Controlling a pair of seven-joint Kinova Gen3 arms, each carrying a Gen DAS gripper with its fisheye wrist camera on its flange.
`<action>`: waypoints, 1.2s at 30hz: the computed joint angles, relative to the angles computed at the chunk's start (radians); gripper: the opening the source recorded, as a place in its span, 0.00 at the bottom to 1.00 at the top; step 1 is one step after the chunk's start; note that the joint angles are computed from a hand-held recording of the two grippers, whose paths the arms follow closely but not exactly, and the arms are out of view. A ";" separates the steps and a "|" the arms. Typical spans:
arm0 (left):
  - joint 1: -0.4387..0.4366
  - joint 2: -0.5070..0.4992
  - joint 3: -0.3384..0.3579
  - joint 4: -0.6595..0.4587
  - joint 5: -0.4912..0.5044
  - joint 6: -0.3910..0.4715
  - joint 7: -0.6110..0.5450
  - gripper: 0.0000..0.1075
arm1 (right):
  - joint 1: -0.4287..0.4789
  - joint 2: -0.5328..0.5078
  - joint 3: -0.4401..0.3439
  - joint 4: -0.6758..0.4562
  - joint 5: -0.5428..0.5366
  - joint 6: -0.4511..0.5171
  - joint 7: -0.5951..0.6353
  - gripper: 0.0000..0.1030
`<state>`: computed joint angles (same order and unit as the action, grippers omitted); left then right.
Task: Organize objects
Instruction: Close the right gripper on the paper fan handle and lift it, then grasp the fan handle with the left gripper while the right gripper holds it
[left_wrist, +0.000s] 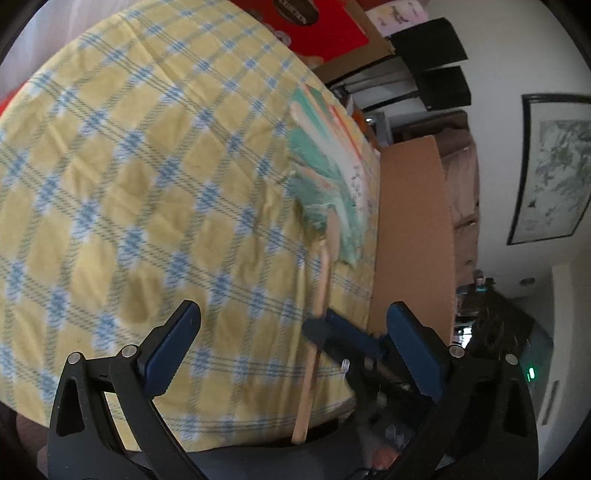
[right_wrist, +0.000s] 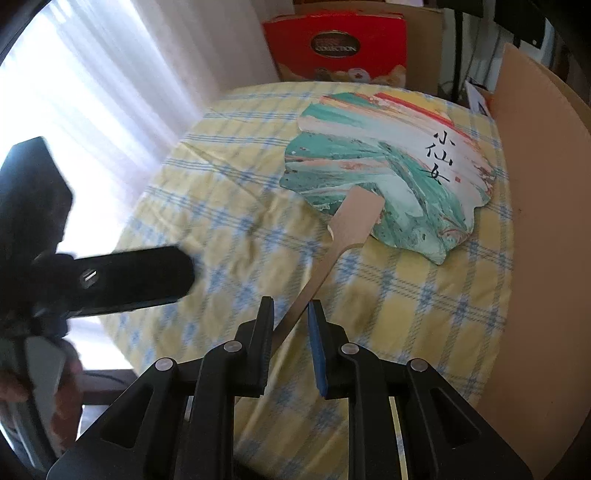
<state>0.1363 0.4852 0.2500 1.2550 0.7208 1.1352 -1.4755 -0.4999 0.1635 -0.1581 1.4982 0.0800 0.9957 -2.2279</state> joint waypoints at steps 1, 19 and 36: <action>-0.001 0.008 0.005 -0.006 0.009 0.003 -0.002 0.91 | 0.003 -0.005 -0.004 0.002 -0.014 -0.007 0.013 0.18; 0.000 0.031 0.026 0.054 0.113 -0.069 -0.036 0.10 | -0.032 -0.052 -0.036 -0.001 -0.063 -0.036 0.050 0.12; 0.015 -0.011 0.049 0.055 0.147 -0.117 -0.065 0.05 | -0.040 -0.098 -0.045 0.028 0.030 -0.001 -0.046 0.17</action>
